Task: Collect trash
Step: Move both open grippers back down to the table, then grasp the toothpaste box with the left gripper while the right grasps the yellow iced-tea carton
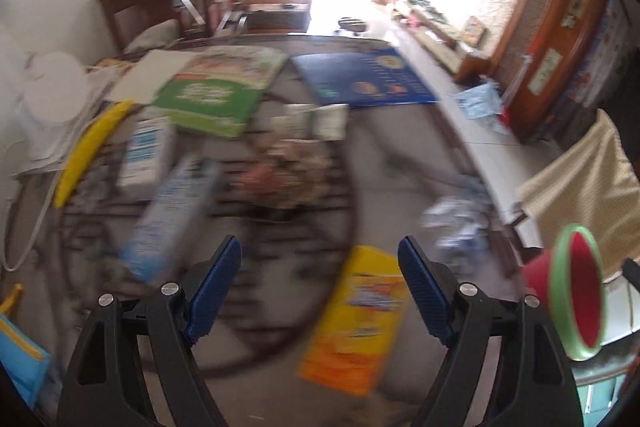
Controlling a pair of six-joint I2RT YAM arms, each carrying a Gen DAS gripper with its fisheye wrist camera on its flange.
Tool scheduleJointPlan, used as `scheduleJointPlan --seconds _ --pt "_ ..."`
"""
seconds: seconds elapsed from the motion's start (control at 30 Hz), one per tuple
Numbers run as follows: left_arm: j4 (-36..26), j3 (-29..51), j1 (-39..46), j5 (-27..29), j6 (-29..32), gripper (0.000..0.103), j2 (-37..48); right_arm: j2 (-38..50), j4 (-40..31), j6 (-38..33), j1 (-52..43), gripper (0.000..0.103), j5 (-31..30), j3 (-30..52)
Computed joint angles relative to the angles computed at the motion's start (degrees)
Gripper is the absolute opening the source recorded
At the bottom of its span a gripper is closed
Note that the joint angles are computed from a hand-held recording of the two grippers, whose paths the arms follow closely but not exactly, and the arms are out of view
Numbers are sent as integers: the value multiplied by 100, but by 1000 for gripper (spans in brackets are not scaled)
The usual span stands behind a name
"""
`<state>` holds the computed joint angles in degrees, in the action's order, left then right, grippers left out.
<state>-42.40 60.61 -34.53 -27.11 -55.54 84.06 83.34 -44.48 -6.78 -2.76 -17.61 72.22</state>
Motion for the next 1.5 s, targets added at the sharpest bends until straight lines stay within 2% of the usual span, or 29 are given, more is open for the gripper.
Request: scheduleJointPlan --seconds 0.17,0.3,0.5,0.53,0.6,0.7,0.83,1.17,1.3,1.47,1.5 --pt "183 -910 1342 555 1225 71 -617 -312 49 645 984 80 469 -382" --pt "565 -1257 2287 1004 2141 70 -367 -494 118 1222 1714 80 838 -622" --pt "1092 -1344 2951 1568 2927 70 78 -599 137 1988 2559 80 1345 -763" --pt "1164 -1315 3014 1643 3022 67 173 -598 136 2083 2668 80 1421 -771" --pt "1246 -1219 3193 1941 3172 51 411 -557 99 2271 2894 80 1580 -747" --pt "1398 -1264 3359 2163 3136 49 394 -472 49 2454 3146 80 1741 -696" --pt "1530 -1697 3328 2345 2978 49 -65 -172 78 2655 3526 80 1816 -575" --pt "1059 -2829 3032 2489 2373 49 -1661 1547 511 3519 3883 80 989 -28" --pt "968 -2904 3042 2462 2408 50 -1732 2067 560 3720 3963 80 879 294" --pt "1032 -2866 3110 2483 2423 51 -1639 2516 413 3640 4152 80 963 665" --pt "1053 -2842 3146 2508 2452 52 -1614 2568 399 3627 4168 75 958 692"
